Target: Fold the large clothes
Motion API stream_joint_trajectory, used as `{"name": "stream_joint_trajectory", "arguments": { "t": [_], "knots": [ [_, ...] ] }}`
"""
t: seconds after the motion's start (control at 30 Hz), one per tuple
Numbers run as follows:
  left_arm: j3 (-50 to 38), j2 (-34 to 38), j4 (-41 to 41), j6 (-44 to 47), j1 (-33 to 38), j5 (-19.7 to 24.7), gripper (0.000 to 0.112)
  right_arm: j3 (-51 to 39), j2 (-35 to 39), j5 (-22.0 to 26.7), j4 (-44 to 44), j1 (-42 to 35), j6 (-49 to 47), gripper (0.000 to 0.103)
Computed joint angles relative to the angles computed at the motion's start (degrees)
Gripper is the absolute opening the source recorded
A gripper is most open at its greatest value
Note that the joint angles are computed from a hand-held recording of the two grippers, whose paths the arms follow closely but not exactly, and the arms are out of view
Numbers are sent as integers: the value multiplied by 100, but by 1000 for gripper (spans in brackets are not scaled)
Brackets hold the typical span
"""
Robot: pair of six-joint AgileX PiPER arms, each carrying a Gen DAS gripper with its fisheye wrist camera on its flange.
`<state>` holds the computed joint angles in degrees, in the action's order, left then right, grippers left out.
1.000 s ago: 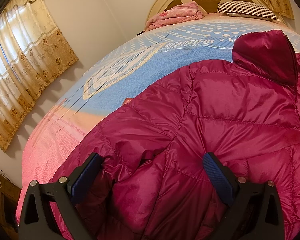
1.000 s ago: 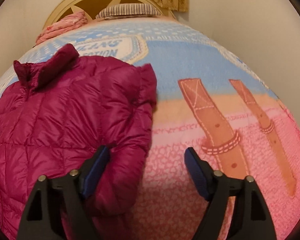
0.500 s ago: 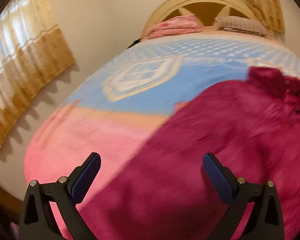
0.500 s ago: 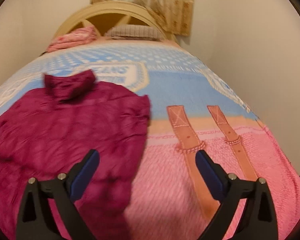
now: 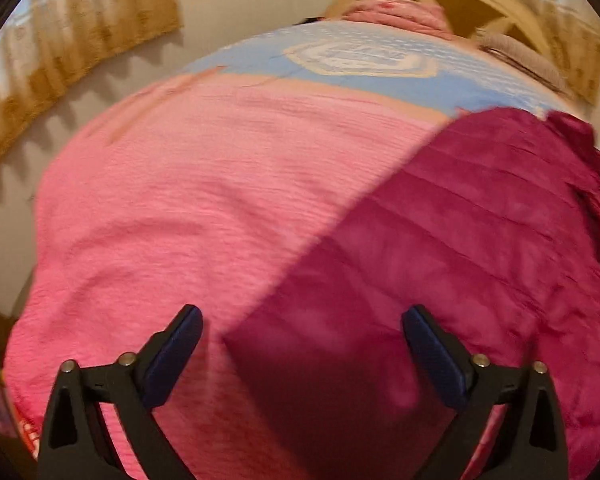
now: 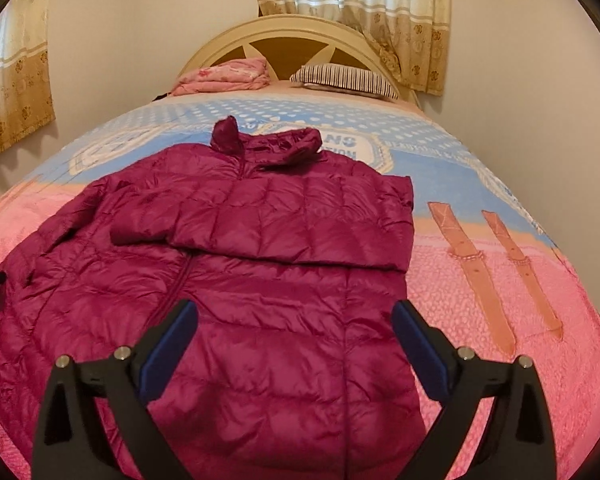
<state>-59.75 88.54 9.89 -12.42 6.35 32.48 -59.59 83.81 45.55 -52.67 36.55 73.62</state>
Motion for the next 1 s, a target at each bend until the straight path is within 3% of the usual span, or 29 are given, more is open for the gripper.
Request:
{"name": "stream_joint_trajectory", "arguments": {
  "t": [0.07, 0.1, 0.2, 0.3, 0.43, 0.57, 0.73, 0.83, 1.0],
  "knots": [
    [30, 8, -98, 56, -184, -78, 53, 73, -151, 162, -142, 136, 208, 99],
    [103, -74, -105, 61, -207, -194, 30, 104, -221, 246, -205, 206, 317, 99],
    [-36, -125, 155, -172, -331, -103, 18, 310, -548, 409, -363, 246, 565, 99],
    [-249, -215, 1226, -992, -449, -65, 16, 447, -765, 558, -407, 194, 635, 99],
    [-819, -290, 2631, -2003, -859, 367, 16, 496, -753, 1045, -388, -80, 433, 99],
    [-1678, -141, 3041, -2170, -1375, 759, 16, 712, -975, 926, -186, -718, 238, 99],
    [-2519, 28, 3445, -2421, -2794, 1348, 16, 1034, -1446, 742, -139, -1245, 82, 99],
    [-3072, 490, 4007, -2864, -3879, 1719, 16, 1233, -1721, 614, -62, -1498, -22, 99],
    [-4520, 1786, 3967, -2719, -4789, 2120, 19, 1576, -2070, 286, 111, -1915, -81, 99]
  ]
}}
